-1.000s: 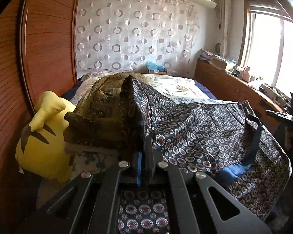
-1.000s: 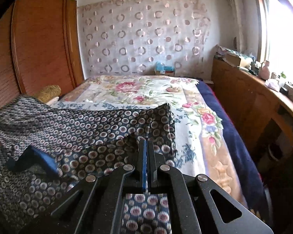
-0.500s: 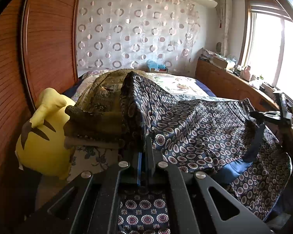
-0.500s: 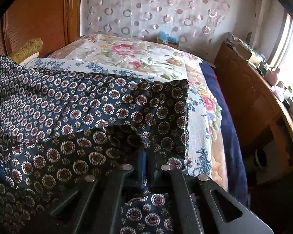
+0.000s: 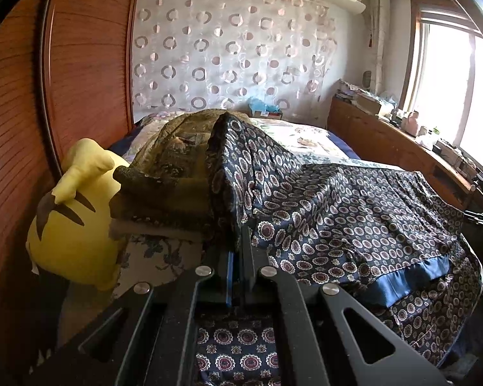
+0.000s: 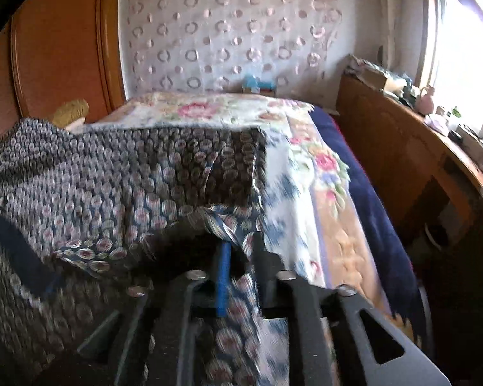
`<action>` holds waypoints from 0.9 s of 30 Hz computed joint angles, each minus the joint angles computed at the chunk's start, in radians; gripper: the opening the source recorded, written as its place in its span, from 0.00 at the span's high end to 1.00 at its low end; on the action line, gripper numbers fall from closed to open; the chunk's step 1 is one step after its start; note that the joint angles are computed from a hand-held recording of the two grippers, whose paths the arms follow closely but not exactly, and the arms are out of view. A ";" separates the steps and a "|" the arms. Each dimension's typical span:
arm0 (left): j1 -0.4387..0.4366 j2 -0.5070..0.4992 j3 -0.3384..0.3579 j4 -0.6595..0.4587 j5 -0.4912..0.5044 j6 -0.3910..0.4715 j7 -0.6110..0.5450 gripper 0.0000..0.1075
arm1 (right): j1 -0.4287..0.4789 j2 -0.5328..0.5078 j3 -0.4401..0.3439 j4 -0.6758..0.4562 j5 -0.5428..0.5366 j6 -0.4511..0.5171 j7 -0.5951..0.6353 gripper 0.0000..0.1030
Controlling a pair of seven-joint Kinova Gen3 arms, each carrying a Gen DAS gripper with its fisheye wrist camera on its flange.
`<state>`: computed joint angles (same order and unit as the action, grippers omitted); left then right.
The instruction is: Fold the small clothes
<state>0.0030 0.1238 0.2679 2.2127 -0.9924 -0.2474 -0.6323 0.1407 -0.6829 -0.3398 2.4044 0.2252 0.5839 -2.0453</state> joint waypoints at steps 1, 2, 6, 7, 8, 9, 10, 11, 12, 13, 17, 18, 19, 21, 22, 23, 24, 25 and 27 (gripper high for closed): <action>0.004 -0.002 -0.001 0.002 0.006 0.003 -0.005 0.97 | -0.024 -0.019 0.027 -0.003 -0.008 0.017 0.015 0.62; 0.007 0.001 0.000 0.000 0.008 0.008 -0.007 0.97 | -0.038 -0.044 0.039 -0.011 -0.018 0.038 0.024 0.60; 0.009 0.007 0.009 -0.005 0.026 0.025 -0.024 0.97 | -0.081 -0.083 0.113 -0.033 -0.045 0.038 0.069 0.60; 0.003 0.007 0.016 -0.005 0.023 0.025 -0.021 0.97 | -0.075 -0.091 0.119 -0.032 -0.052 0.030 0.079 0.60; 0.003 0.008 0.016 -0.004 0.032 0.024 -0.031 0.97 | -0.063 -0.082 0.112 -0.021 -0.052 0.006 0.074 0.60; 0.004 0.009 0.017 -0.004 0.042 0.025 -0.040 0.97 | -0.053 -0.074 0.108 -0.018 -0.056 -0.009 0.076 0.60; 0.001 0.010 0.021 -0.005 0.045 0.028 -0.043 0.97 | -0.039 -0.054 0.100 -0.023 -0.055 -0.018 0.075 0.60; -0.002 0.011 0.025 -0.005 0.047 0.029 -0.045 0.97 | -0.027 -0.044 0.074 -0.013 -0.056 -0.024 0.058 0.60; -0.001 0.012 0.024 -0.005 0.059 0.030 -0.056 0.97 | -0.002 -0.015 0.058 -0.012 -0.062 -0.036 0.057 0.60; 0.000 0.013 0.025 -0.004 0.070 0.030 -0.066 0.97 | 0.018 0.024 0.042 -0.009 -0.059 -0.059 0.044 0.60; -0.020 0.021 0.047 -0.005 0.078 0.042 -0.078 0.97 | 0.044 0.155 0.021 -0.020 -0.035 -0.096 0.005 0.60; -0.020 0.025 0.051 -0.008 0.085 0.049 -0.086 0.97 | 0.045 0.178 0.019 -0.022 -0.025 -0.096 -0.003 0.60; -0.028 0.025 0.056 -0.004 0.089 0.048 -0.092 0.97 | 0.049 0.203 0.016 -0.026 -0.011 -0.105 -0.016 0.60; -0.035 0.030 0.064 -0.004 0.103 0.048 -0.106 0.97 | 0.044 0.245 0.022 -0.030 0.013 -0.116 -0.035 0.60; -0.049 0.030 0.077 -0.002 0.095 0.045 -0.101 0.97 | 0.035 0.256 0.030 -0.030 0.024 -0.117 -0.041 0.61; -0.060 0.030 0.086 0.000 0.084 0.039 -0.095 0.97 | 0.013 0.262 0.048 -0.032 0.026 -0.117 -0.037 0.74; -0.062 0.027 0.086 0.004 0.084 0.033 -0.097 0.97 | -0.008 0.265 0.066 -0.031 0.028 -0.122 -0.032 0.82; -0.063 0.021 0.085 0.007 0.083 0.029 -0.096 0.97 | -0.034 0.262 0.093 -0.026 0.025 -0.136 -0.018 0.92; -0.081 0.007 0.088 0.017 0.041 0.003 -0.056 0.97 | -0.093 0.232 0.151 -0.014 -0.001 -0.159 0.023 0.95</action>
<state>-0.0778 0.1309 0.3557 2.2299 -0.9516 -0.2446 -0.6883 0.0476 -0.4508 -0.1883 2.3903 0.2243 0.4250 -2.0221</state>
